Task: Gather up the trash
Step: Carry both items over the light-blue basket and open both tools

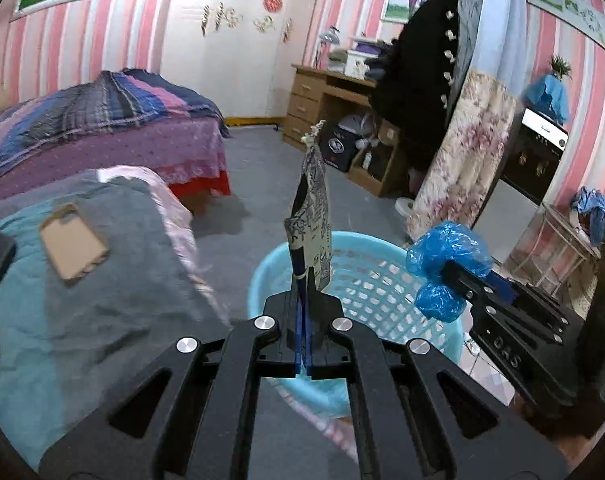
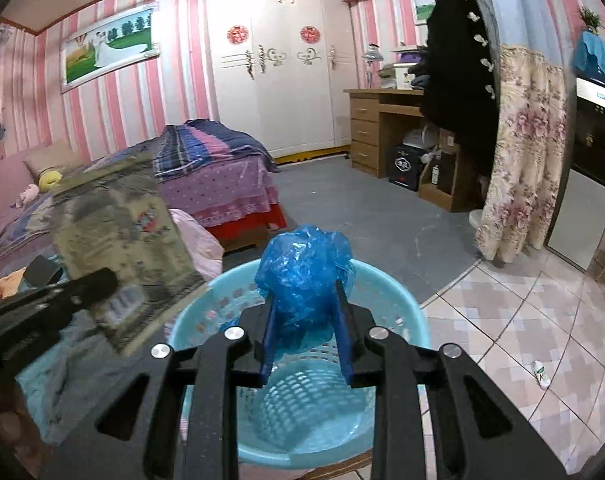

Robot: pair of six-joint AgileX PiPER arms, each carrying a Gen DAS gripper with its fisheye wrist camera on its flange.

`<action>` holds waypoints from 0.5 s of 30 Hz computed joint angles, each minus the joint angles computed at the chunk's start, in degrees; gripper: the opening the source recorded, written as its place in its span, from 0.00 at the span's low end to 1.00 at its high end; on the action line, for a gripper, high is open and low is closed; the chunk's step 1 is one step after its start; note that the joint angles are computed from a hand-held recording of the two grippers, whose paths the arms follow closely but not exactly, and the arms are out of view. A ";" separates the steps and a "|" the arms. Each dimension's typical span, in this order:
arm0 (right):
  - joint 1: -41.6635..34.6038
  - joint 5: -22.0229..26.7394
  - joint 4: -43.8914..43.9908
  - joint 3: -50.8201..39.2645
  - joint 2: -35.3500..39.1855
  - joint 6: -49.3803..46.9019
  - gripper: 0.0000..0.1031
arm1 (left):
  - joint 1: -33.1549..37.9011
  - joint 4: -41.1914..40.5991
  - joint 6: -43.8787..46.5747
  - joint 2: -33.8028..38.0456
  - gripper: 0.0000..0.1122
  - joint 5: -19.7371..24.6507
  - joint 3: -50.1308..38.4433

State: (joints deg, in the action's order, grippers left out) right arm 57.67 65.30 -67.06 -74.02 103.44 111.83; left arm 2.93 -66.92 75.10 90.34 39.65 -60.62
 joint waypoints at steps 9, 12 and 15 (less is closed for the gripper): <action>-3.16 -0.77 -1.09 1.93 -0.08 2.80 0.81 | -4.83 -0.34 -2.08 1.56 0.34 -6.70 -1.05; -3.79 -1.54 -1.57 2.51 -0.41 3.16 0.81 | -4.40 -0.68 -2.21 1.23 0.36 -6.61 -1.02; -3.69 -2.02 -1.36 1.48 0.05 2.30 0.81 | -2.06 0.91 -3.15 -0.11 0.43 -6.47 -0.84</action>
State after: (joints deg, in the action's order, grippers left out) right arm 53.98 63.28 -68.42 -72.55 103.49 114.13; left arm 0.87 -66.01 71.96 90.23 33.18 -61.46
